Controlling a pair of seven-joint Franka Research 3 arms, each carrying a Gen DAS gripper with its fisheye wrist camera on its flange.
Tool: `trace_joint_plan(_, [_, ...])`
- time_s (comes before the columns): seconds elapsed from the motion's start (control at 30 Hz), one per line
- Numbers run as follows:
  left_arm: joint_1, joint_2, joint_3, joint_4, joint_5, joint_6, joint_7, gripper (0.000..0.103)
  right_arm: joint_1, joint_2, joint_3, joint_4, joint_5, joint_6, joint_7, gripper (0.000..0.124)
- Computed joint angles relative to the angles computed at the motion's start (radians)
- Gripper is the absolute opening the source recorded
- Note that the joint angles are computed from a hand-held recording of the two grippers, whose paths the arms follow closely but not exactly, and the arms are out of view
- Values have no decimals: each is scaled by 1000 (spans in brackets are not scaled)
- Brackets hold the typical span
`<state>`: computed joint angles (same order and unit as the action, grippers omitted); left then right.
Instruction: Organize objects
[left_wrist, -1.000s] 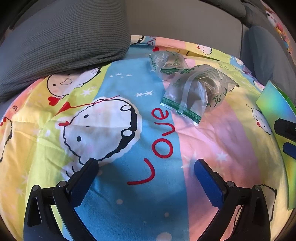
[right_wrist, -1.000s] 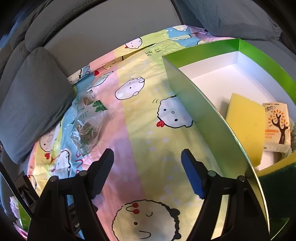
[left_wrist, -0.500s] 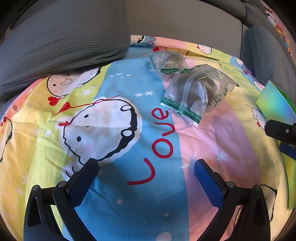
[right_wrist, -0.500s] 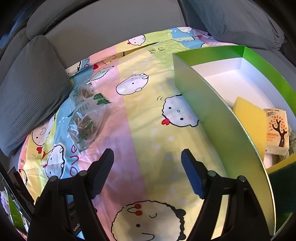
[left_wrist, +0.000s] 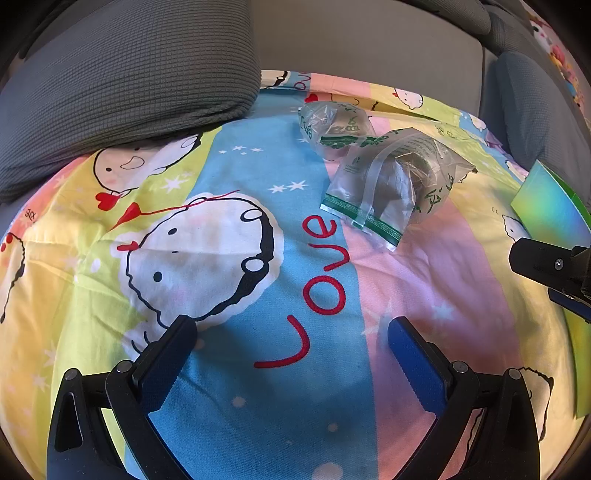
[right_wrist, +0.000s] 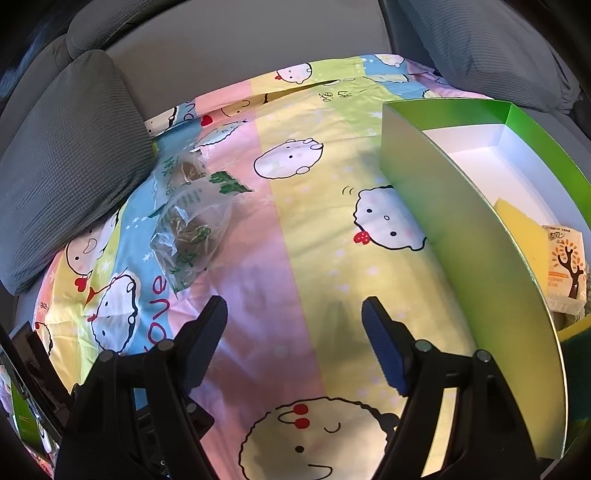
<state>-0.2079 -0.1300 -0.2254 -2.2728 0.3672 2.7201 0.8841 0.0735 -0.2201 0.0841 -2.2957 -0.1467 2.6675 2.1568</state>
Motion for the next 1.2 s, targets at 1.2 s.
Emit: trace_joint_plan(1.2, [0, 0, 1, 0, 0, 0, 0, 103, 39, 50, 12, 51, -183, -44, 123, 75])
